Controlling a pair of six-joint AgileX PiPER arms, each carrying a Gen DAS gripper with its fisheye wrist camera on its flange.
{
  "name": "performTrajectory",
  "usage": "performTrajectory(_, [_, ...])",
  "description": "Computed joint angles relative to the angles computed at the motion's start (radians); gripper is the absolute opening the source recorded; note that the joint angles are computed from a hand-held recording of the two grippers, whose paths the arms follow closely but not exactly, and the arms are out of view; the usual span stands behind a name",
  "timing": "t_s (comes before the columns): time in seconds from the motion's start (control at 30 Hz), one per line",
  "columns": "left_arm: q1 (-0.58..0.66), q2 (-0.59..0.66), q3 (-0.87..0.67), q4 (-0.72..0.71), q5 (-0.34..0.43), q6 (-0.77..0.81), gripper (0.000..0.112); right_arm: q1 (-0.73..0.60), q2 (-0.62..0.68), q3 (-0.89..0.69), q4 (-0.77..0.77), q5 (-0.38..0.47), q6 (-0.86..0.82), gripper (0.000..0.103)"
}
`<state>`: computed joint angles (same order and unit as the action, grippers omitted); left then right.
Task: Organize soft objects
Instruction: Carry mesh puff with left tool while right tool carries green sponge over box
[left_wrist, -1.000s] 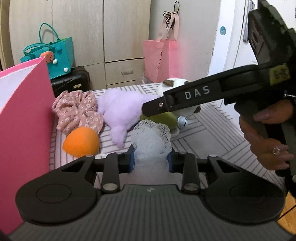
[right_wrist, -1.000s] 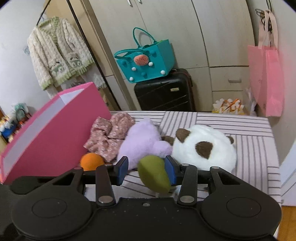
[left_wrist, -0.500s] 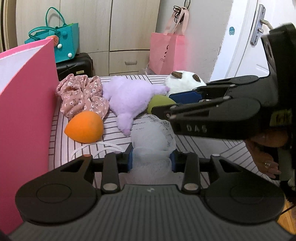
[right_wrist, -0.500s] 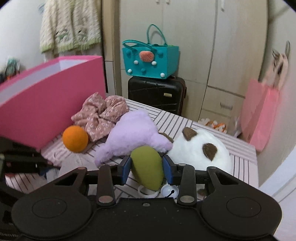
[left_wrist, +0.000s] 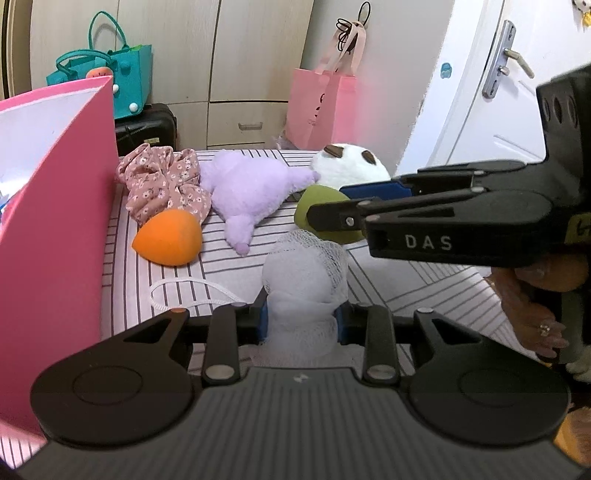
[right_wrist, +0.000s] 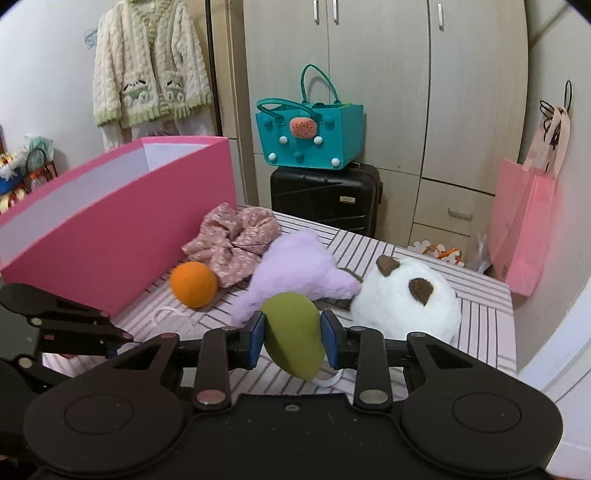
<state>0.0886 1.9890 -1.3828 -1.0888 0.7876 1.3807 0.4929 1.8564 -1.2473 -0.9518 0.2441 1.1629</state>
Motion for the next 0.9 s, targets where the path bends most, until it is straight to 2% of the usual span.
performTrajectory(0.3, [0.063,-0.035,-0.012,0.088,0.126,-0.063,0.031,0.041,-0.055,0.049,0.186,0.020,-0.093,0.038])
performTrajectory(0.43, [0.095,-0.054,-0.011,0.137,0.180,-0.062,0.030,0.053,-0.092,0.081,0.336,0.024,-0.204,0.038])
performTrajectory(0.67, [0.158,-0.085,-0.010,0.216,0.269,-0.068,0.031,0.111,-0.141,0.116,0.475,0.070,-0.285,0.038])
performTrajectory(0.9, [0.224,-0.072,-0.081,0.336,0.404,-0.116,0.031,0.171,-0.157,0.071,0.665,0.168,-0.464,0.038])
